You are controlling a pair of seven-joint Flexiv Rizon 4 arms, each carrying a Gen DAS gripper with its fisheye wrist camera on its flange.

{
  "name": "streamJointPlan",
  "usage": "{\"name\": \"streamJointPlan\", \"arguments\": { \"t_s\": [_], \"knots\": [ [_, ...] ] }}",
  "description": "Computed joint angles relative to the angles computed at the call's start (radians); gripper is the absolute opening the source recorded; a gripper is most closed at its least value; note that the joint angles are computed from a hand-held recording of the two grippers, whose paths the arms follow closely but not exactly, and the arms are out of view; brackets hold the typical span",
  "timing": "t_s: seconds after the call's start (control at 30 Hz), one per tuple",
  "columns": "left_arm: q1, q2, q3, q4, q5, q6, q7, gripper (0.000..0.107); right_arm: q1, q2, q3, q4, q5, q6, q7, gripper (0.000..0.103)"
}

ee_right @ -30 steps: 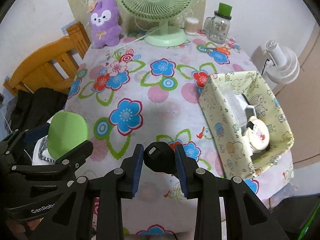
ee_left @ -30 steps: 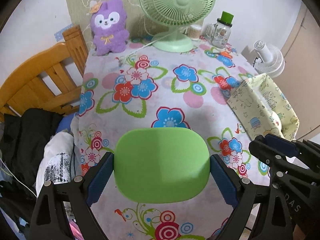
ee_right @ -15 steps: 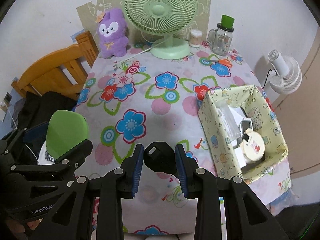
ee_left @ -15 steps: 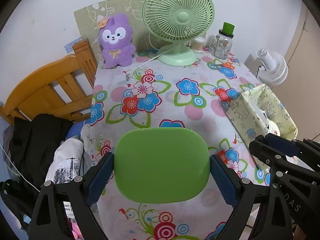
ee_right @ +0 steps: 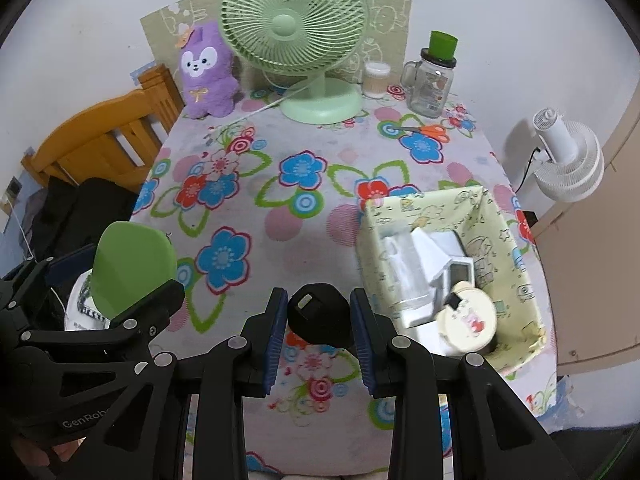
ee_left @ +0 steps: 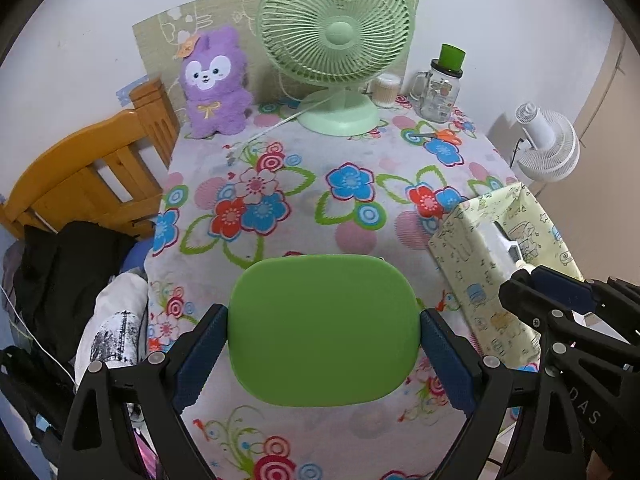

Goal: Organize rigid objects
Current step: 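Carry the green pad and black key toward the yellow box with both tools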

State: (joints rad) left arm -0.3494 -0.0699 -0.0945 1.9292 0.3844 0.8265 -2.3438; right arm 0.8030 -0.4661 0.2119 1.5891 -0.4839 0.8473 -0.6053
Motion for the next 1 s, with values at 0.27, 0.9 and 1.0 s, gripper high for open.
{"name": "streamJointPlan", "arguments": {
  "t_s": [0.27,0.9,1.0],
  "knots": [
    [-0.038,-0.087,-0.008,-0.115,0.017,-0.042,-0.030,0.095,-0.053,0.028,0.000,0.038,0.026,0.020,-0.049,0.035],
    [-0.171,-0.299,0.039,-0.363,0.015,-0.137,-0.059,0.095,-0.179,0.058,0.015,0.117,0.133,0.054,-0.184,0.035],
    [-0.193,-0.329,0.048,-0.407,0.022,-0.174,-0.065,0.095,-0.198,0.053,0.021,0.119,0.165,0.058,-0.223,0.035]
  ]
}}
